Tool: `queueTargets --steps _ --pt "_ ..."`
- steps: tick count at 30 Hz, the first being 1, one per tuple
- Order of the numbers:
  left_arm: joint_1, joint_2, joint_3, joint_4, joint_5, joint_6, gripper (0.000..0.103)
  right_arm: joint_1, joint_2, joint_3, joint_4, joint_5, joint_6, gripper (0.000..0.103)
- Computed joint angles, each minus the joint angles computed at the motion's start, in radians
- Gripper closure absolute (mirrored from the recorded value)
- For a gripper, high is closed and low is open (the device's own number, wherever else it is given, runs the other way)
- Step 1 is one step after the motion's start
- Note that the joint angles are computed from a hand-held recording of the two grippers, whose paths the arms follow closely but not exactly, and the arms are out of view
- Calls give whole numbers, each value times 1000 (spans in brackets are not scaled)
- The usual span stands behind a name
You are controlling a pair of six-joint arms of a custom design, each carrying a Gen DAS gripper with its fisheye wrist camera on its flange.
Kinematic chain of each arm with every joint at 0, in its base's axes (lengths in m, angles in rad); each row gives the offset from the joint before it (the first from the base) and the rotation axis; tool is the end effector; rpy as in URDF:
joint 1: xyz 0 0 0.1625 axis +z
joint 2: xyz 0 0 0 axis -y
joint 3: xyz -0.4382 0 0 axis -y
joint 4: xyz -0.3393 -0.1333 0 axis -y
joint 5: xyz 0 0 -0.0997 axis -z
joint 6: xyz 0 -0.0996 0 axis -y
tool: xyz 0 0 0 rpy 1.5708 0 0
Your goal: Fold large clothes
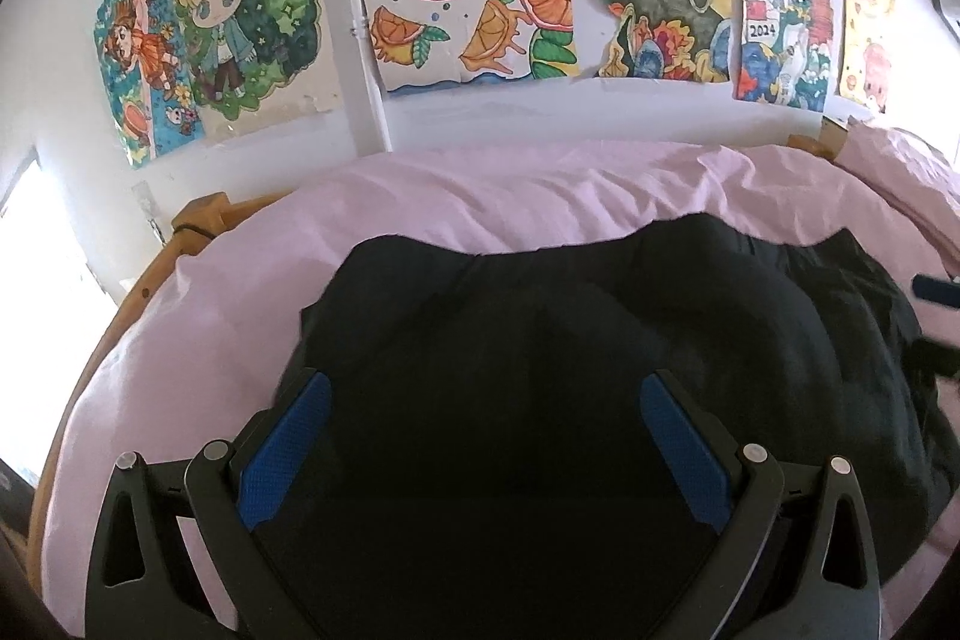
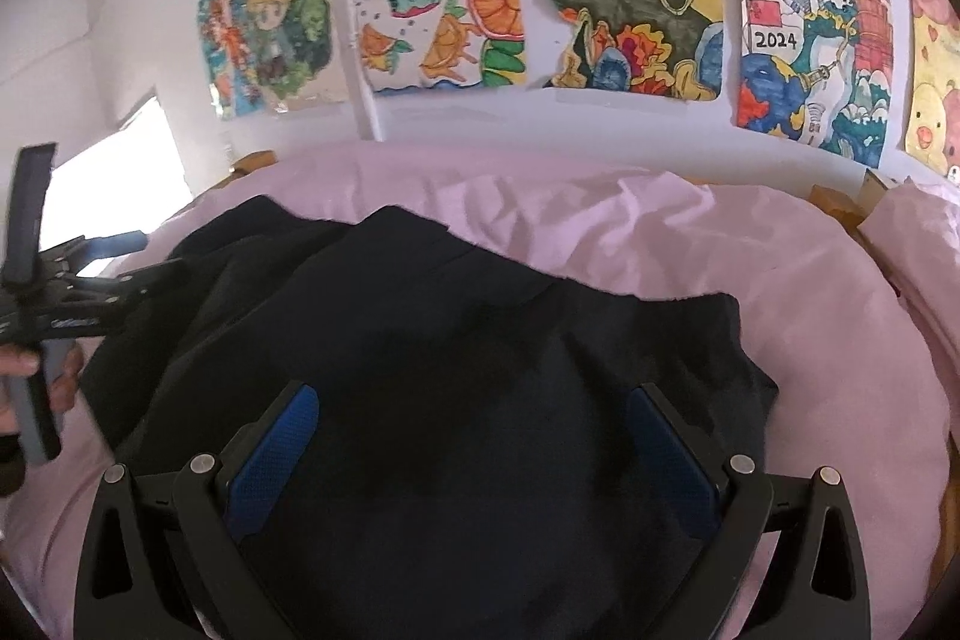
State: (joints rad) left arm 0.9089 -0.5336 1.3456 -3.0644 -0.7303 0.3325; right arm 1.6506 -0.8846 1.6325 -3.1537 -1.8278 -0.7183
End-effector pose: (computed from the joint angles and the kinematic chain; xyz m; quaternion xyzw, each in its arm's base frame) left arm -0.2850 -0.7034 0.1504 0.2906 0.8213 -0.3641 0.3293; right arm 0.1606 -0.6540 0.2800 0.3044 -0.8555 0.3451 0.2374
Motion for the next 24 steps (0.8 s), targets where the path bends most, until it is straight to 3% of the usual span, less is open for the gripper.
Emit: queueTargets --steps 10,16,24 --pt "31 -131 166 -26 -29 8 1 -82 -184 125 53 63 94 0" --pt "76 -221 226 39 -122 -22 1 -169 -239 134 192 127 203 0" --pt "142 -309 271 166 -270 -100 1 -241 -248 107 327 221 268 0"
